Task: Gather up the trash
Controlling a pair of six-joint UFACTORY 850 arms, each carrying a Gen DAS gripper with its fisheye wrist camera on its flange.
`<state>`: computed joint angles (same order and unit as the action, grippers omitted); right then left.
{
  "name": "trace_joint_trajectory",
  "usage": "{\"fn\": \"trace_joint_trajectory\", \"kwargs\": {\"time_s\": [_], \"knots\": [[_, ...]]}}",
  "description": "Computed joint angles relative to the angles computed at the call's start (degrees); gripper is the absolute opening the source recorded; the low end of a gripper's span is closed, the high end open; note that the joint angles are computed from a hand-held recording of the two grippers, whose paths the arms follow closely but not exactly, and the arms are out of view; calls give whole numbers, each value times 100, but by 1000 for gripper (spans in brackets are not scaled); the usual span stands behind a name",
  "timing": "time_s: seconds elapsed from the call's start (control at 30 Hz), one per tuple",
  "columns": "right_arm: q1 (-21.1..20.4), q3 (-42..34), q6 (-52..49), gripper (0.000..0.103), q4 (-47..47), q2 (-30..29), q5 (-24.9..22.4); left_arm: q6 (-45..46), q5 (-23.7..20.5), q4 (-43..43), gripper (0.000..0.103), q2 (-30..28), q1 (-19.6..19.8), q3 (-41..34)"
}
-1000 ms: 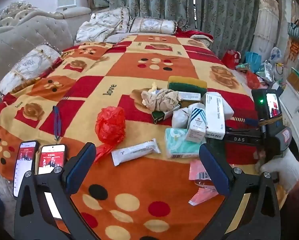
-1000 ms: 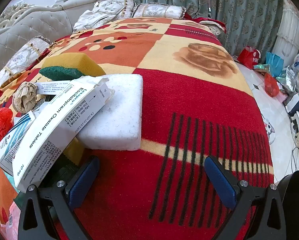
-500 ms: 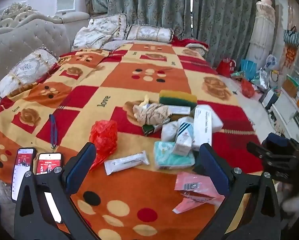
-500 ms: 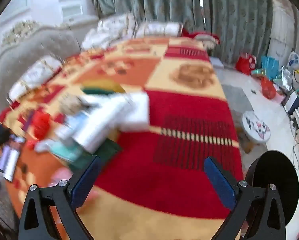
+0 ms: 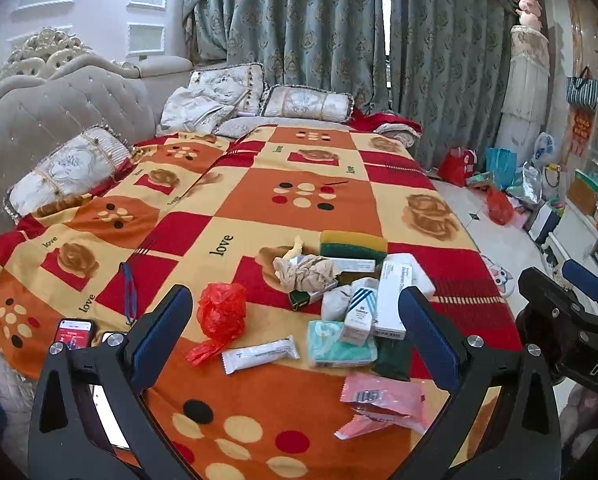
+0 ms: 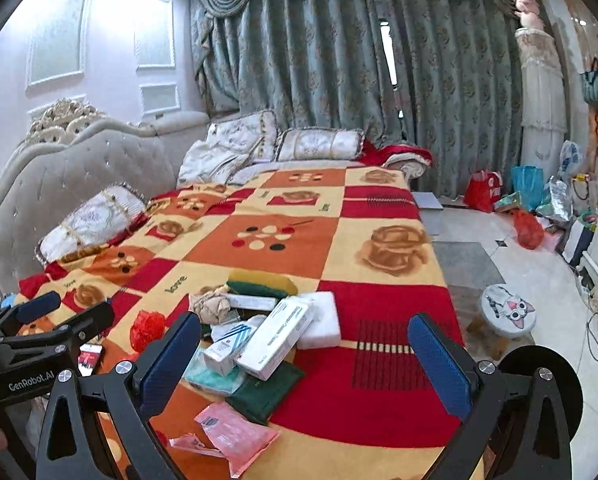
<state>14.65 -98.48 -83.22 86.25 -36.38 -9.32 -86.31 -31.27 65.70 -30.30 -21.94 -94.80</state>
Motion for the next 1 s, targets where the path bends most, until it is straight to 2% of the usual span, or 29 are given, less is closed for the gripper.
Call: {"fn": "trace_joint_trajectory", "kwargs": {"time_s": [0.2, 0.3, 0.4, 0.63, 0.93, 1.0], "knots": [[-67, 138, -527, 103, 659, 123, 37, -195, -72, 318, 102, 87, -160, 71], [-90, 244, -1260, 103, 1362, 216, 45, -302, -92, 435, 102, 139, -217, 109], [-112, 273, -1406, 103, 1525, 261, -20, -387, -106, 530, 102, 198, -240, 149], [-74, 102, -869, 103, 945, 172, 86, -657, -124, 907, 102, 234, -248, 204], [7, -21, -1131, 103, 1131, 113, 273, -488, 102, 570, 102, 197, -112, 135], [34, -75, -860, 103, 824, 84, 329, -475, 166, 513, 102, 192, -85, 126]]}}
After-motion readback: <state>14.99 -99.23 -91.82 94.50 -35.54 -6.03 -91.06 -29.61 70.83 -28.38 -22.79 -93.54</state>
